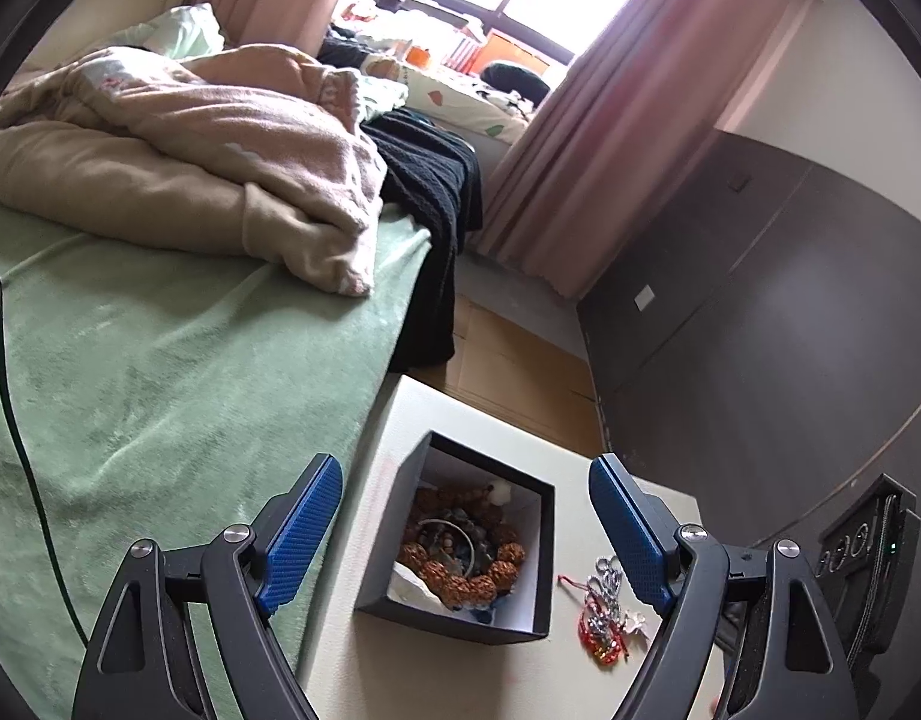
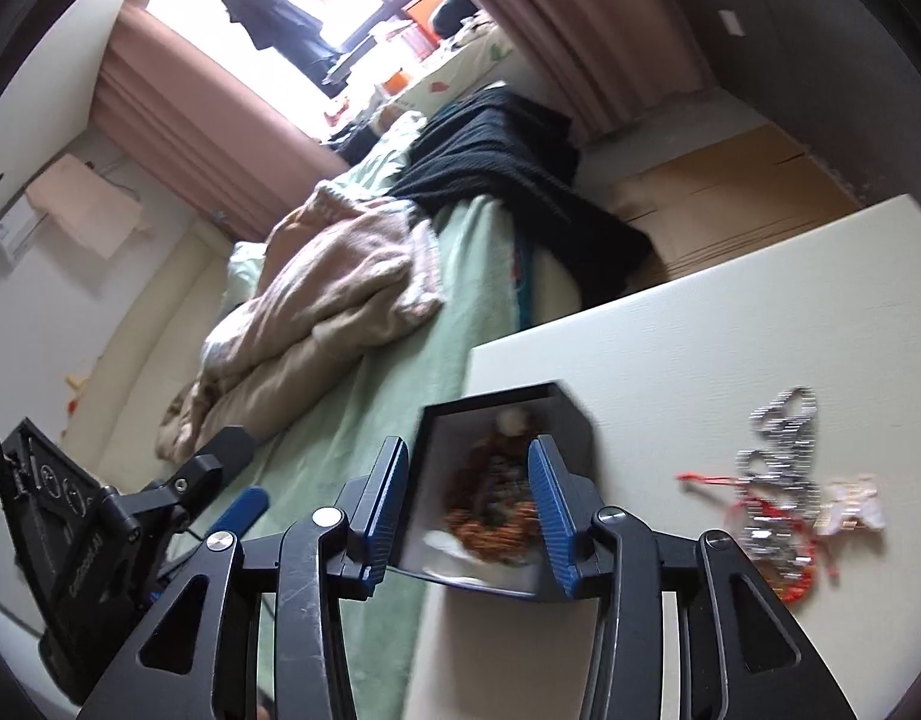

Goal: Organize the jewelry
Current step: 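Open the right gripper over the black box to drop the brown bracelet, then move the left gripper to the red string bracelet and close on it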

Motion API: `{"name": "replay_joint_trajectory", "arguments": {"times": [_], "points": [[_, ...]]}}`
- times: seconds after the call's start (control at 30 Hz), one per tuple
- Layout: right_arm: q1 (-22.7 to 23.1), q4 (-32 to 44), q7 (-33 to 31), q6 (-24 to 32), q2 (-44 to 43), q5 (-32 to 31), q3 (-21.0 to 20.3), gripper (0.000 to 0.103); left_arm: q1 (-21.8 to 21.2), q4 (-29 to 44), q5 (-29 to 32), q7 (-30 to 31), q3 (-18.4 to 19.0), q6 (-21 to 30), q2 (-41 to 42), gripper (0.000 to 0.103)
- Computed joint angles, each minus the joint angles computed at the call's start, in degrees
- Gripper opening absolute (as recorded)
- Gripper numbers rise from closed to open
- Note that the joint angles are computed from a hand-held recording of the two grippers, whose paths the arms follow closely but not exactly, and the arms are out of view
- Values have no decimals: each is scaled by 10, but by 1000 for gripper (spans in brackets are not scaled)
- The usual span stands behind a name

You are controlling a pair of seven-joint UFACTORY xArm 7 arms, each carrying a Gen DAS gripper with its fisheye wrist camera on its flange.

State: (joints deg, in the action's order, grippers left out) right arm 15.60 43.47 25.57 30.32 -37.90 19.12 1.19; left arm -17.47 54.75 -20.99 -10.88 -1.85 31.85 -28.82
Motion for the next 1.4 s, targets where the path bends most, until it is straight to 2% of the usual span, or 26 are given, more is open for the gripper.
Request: {"name": "replay_joint_trajectory", "arguments": {"times": [0.07,0.2,0.47,0.67,0.97,1.4], "points": [[-19,-8,14,26,-24,-11,-1,48,-3,0,3,1,-5,1,0,85],[-46,-25,36,65,-75,-22,-9,71,-10,-1,14,1,-19,6,0,85],[-101,-25,62,161,-138,-58,-26,81,-33,-2,42,8,-49,9,6,85],[-123,-18,54,222,-151,-77,-34,81,-42,-1,83,10,-79,9,16,85],[-157,-19,29,286,-174,-101,-46,81,-74,-8,109,26,-99,-1,30,85],[-194,-29,8,308,-183,-80,-87,81,-100,2,155,42,-131,27,73,69]]}}
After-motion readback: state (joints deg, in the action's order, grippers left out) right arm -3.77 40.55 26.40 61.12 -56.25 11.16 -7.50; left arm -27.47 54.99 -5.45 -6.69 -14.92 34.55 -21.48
